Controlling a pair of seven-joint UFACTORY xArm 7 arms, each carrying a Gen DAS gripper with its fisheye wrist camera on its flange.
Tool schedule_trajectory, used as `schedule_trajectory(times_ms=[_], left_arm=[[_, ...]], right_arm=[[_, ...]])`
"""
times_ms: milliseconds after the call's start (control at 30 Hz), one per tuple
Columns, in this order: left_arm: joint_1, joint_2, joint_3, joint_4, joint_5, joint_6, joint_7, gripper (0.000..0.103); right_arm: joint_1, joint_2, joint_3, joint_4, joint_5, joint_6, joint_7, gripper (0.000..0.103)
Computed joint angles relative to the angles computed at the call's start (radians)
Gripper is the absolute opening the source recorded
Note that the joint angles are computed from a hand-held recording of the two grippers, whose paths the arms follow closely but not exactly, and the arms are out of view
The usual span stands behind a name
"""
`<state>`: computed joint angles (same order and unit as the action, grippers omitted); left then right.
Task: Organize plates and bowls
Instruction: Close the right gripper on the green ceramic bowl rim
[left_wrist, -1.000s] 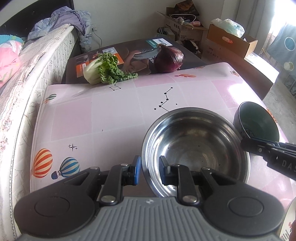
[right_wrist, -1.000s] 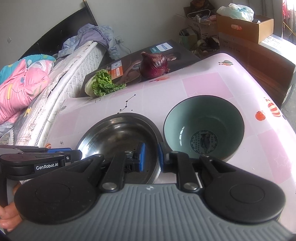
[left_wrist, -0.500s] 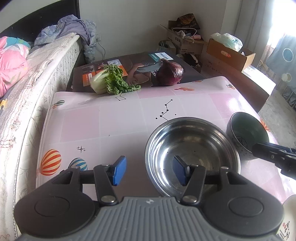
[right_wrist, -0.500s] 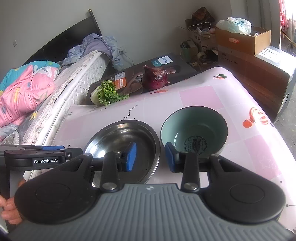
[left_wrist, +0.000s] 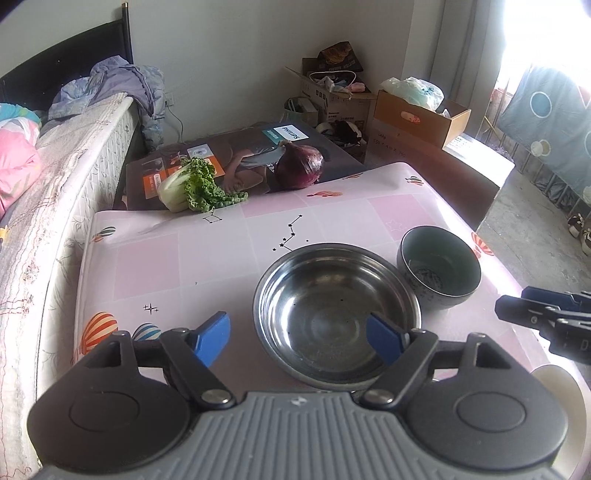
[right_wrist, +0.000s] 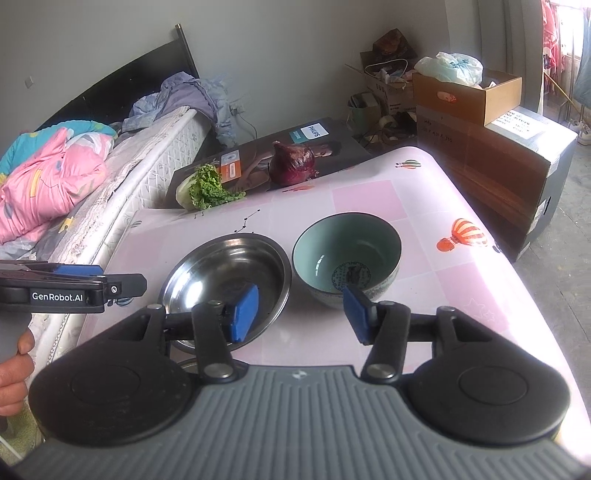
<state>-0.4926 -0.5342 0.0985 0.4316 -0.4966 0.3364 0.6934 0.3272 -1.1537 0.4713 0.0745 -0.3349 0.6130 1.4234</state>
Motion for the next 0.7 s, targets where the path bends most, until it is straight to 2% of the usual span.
schedule_trajectory(times_ms=[167,333,467,600,667,700], left_arm=[[-0.024,-0.007,0.005,0.019,-0.02,0.048,0.015,0.084],[-0.055,0.029,-0.023,0.042,-0.038,-0.007,0.048,0.084],[-0.116,0.114,-0.021,0.109,-0.076,-0.022,0.088,0.084],[-0.152,0.251,-0.022,0.225,-0.191,0.032,0.147,0.082],[-0.144,0.319,-0.05,0.274,-0.22,0.035,0.154,0.076],[-0.136,0.354,-0.068,0.3,-0.22,0.04,0.149,0.074]], right_arm=[[0.085,-0.125,-0.024,-0.033,0.033,0.117,-0.011,0.051],[0.123,-0.23,-0.052,-0.061,0.052,0.21,-0.037,0.051],[0.125,-0.323,-0.086,-0.104,0.06,0.257,-0.065,0.051],[0.063,-0.383,-0.159,-0.162,0.061,0.224,-0.117,0.051],[0.011,-0.37,-0.193,-0.183,0.064,0.165,-0.145,0.051],[-0.035,-0.334,-0.217,-0.193,0.064,0.103,-0.165,0.051]])
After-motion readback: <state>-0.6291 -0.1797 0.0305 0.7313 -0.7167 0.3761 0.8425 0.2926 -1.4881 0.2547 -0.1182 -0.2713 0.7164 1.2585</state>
